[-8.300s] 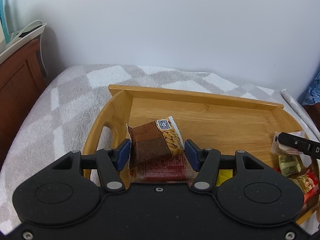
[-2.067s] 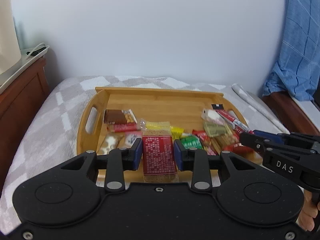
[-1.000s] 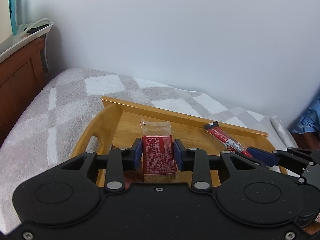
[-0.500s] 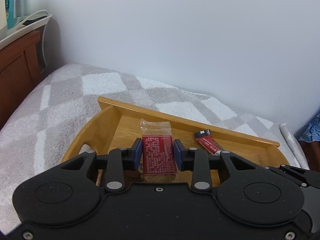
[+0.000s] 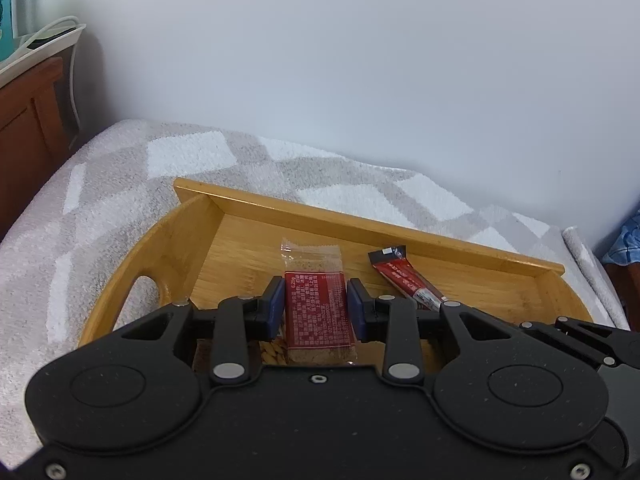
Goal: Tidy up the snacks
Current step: 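Carry both snacks to the bamboo tray and lower them inside, then open both tools and release the snacks onto the tray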
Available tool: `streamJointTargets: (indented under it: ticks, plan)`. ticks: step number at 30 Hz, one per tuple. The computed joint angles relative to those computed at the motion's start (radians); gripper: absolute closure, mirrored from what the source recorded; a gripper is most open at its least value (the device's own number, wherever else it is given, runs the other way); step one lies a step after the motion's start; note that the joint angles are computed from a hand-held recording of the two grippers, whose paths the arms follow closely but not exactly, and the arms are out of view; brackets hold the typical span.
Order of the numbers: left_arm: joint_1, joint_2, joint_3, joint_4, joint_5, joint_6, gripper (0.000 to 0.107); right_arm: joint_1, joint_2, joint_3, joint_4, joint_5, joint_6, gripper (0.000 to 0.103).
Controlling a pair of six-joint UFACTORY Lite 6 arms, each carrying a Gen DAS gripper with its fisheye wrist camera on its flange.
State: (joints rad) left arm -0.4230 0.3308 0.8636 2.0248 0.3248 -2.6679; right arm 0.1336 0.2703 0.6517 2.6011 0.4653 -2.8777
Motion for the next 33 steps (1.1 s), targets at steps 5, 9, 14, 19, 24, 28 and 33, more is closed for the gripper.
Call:
streamJointTargets:
  ticks: [5, 9, 14, 19, 24, 28, 33]
  plan:
    - [-0.001, 0.016, 0.002, 0.032, 0.0, -0.025, 0.075, -0.001, 0.003, 0.002, -0.003, 0.0, 0.0, 0.075]
    - [-0.009, 0.018, -0.002, 0.035, 0.013, -0.021, 0.075, 0.0, 0.009, 0.009, -0.007, -0.006, 0.001, 0.074]
    - [-0.02, 0.018, -0.001, 0.004, 0.021, 0.016, 0.075, 0.006, 0.015, 0.018, -0.005, -0.016, -0.005, 0.073]
    - [-0.035, 0.024, 0.011, -0.059, 0.027, 0.087, 0.075, 0.007, 0.015, 0.022, -0.004, -0.025, -0.001, 0.071]
    - [-0.037, 0.013, 0.004, -0.067, 0.021, 0.101, 0.075, 0.003, 0.004, 0.016, -0.022, -0.022, 0.017, 0.058]
    - [-0.042, -0.007, -0.015, -0.078, 0.02, 0.121, 0.073, -0.013, -0.023, -0.007, -0.052, -0.009, 0.053, 0.058]
    - [-0.065, -0.037, -0.038, -0.133, 0.034, 0.179, 0.067, -0.024, -0.069, -0.042, -0.064, -0.011, 0.068, 0.056]
